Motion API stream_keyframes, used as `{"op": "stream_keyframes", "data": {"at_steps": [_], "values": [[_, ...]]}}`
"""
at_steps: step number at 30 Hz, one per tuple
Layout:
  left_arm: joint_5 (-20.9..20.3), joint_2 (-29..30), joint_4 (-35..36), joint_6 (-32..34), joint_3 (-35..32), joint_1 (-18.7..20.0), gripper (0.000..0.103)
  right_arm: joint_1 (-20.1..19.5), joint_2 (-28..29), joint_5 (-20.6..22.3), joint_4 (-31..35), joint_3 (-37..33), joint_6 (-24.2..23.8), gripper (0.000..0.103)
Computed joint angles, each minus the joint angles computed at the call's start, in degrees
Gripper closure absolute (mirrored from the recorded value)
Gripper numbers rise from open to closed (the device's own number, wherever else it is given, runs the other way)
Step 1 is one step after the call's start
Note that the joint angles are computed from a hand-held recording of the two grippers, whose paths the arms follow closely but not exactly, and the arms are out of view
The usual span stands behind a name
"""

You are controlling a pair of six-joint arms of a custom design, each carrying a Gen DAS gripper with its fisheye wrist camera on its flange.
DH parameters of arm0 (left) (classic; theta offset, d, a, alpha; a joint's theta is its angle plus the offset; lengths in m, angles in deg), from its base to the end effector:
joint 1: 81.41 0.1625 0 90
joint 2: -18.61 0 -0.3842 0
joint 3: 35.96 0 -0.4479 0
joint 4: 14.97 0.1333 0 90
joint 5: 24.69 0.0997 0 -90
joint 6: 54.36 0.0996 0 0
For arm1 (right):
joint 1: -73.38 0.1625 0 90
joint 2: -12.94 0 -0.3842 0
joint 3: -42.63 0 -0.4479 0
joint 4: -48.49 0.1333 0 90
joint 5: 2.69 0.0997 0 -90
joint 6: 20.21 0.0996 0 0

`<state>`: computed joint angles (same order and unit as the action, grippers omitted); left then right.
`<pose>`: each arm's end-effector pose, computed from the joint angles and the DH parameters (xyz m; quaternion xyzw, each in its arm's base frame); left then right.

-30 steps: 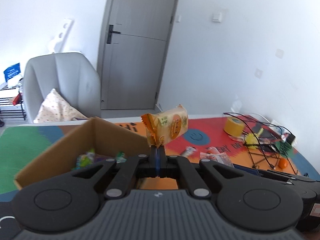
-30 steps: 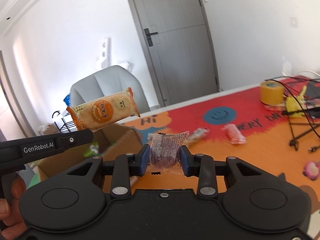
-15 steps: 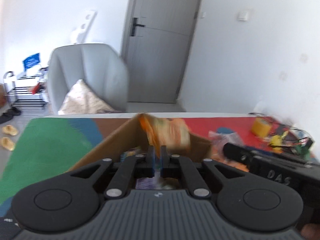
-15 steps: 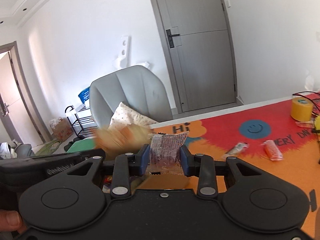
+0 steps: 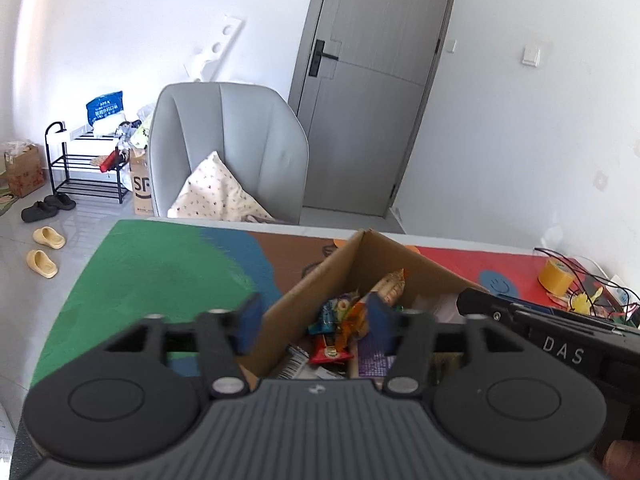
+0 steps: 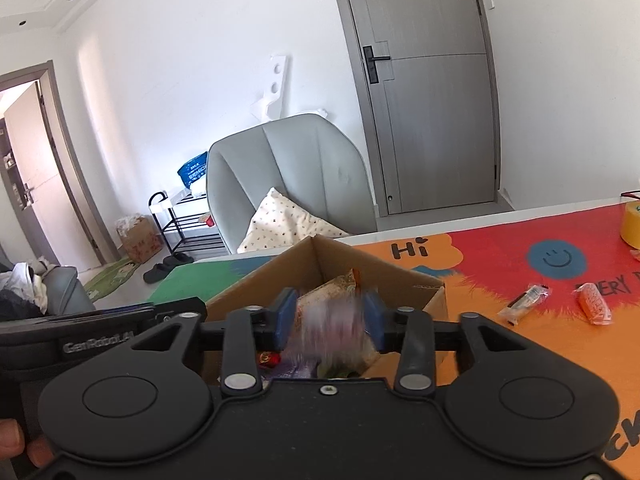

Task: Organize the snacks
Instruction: 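Carry both packets to the box and release the orange pack from the left gripper, then withdraw both tools from the box toward the remaining wrapped snacks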

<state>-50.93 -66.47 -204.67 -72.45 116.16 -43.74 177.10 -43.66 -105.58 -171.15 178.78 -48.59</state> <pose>-0.1136 -0.3690 0.1496 0.0980 0.8225 -0.4873 0.2764 0.2102 -0.3925 0.0570 0.2790 -0.8572 0.4042 0.1545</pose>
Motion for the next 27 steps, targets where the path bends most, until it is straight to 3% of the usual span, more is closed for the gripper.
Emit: {"op": "stream_keyframes", "data": {"at_steps": [3, 9, 15, 18, 22, 27], "values": [[0.6, 0.1, -0.8, 0.6, 0.3, -0.6, 0.028, 0.2, -0.5, -0.7, -1.2, 0.5, -0.1, 0.056], [1.0, -1.6, 8.1, -4.5, 0.0, -1.4, 0.014, -1.0, -3.0, -2.1, -0.8, 2.7, 0.2, 0.044], [-0.6, -3.1, 19.6, -11.1, -0.5, -1.6, 0.013, -2.7, -6.0, -2.0, 1.0, 5.3, 0.4, 0.040], [-0.8, -2.7, 21.8, -12.7, -0.6, -2.1, 0.013, -3.7, -6.8, -1.4, 0.8, 6.0, 0.3, 0.033], [-0.5, -2.2, 24.2, -14.8, -1.0, -3.3, 0.013, -5.3, -8.2, -0.5, 0.8, 7.0, 0.3, 0.031], [-0.3, 1.4, 23.4, -14.2, -2.5, -4.5, 0.013, -7.3, -10.8, 0.4, 0.2, 8.7, 0.3, 0.019]]}}
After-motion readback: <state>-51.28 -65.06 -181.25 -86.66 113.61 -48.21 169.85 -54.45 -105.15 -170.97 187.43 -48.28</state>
